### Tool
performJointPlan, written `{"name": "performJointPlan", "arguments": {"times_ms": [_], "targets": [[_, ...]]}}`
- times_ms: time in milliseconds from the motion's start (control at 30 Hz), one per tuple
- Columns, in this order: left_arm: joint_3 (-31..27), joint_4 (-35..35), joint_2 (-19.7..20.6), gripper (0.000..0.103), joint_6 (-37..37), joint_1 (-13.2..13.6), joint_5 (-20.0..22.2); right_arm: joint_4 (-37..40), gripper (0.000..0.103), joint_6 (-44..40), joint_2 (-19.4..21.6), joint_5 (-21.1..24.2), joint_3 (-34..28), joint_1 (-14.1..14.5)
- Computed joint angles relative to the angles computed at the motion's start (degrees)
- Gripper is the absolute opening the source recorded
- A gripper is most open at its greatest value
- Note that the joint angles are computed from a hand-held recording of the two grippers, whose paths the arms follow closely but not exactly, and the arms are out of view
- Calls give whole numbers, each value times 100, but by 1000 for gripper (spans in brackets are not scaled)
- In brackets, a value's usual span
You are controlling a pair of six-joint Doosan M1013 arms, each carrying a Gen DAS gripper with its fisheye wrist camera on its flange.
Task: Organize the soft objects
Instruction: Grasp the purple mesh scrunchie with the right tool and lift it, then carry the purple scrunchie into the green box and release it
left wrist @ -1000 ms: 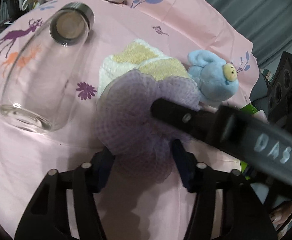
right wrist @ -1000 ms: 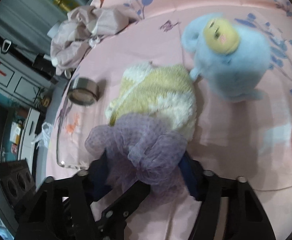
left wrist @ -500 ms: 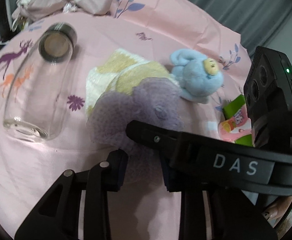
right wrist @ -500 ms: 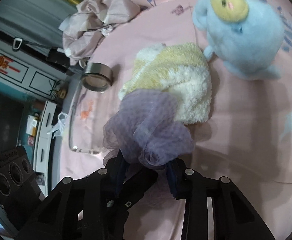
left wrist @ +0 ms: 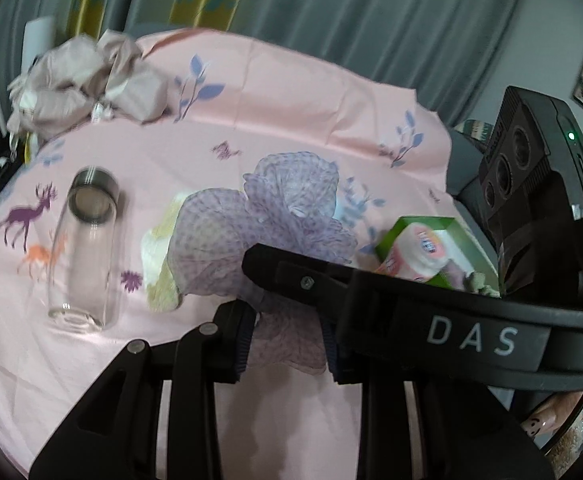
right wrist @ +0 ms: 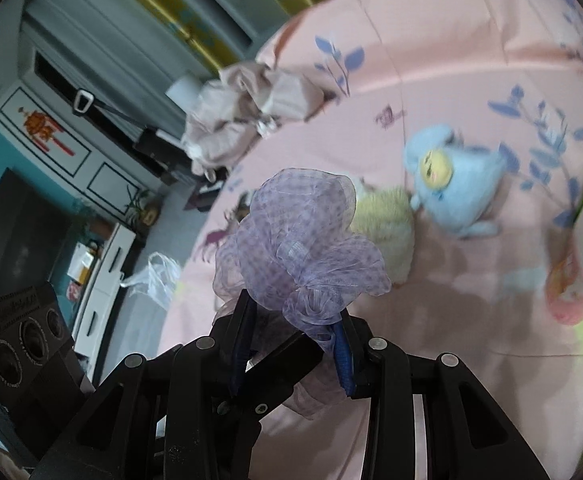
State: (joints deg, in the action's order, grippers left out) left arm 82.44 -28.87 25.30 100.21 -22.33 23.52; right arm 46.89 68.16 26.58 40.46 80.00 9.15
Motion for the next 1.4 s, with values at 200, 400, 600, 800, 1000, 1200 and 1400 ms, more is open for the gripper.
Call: {"name": "performJointPlan", "arguments": {"times_ms": [200,400,600,800,1000,1200,1400], "targets": [[-14,-136,-109,27,460,-139,-190,225,39,-371,-334,-451,292,-60],[-191,-217,-92,27,945,-314,-245,812,39,-912,-645,-924,662,-232],[-492,-776,25,27,1976,-535,-143,1581,39,-1497,-1033,-1565,1157,-479],[-872,-1277,245,27,2840,-743,164,2342,39,-1983,-1358,-2112,1601,-763],[-1308,-1439,544,27,3173,-898,646,2733,39,-1996,-1506,-2432,1870,-1004],[-1723,-1305,855,27,2992,-1023,1161,2881,39,-1689,-1483,-2466,2030,-1271],[-2251,-632,1251,27,2247,-1149,1677,2479,39,-838,-1297,-2288,2020,-1495]]}}
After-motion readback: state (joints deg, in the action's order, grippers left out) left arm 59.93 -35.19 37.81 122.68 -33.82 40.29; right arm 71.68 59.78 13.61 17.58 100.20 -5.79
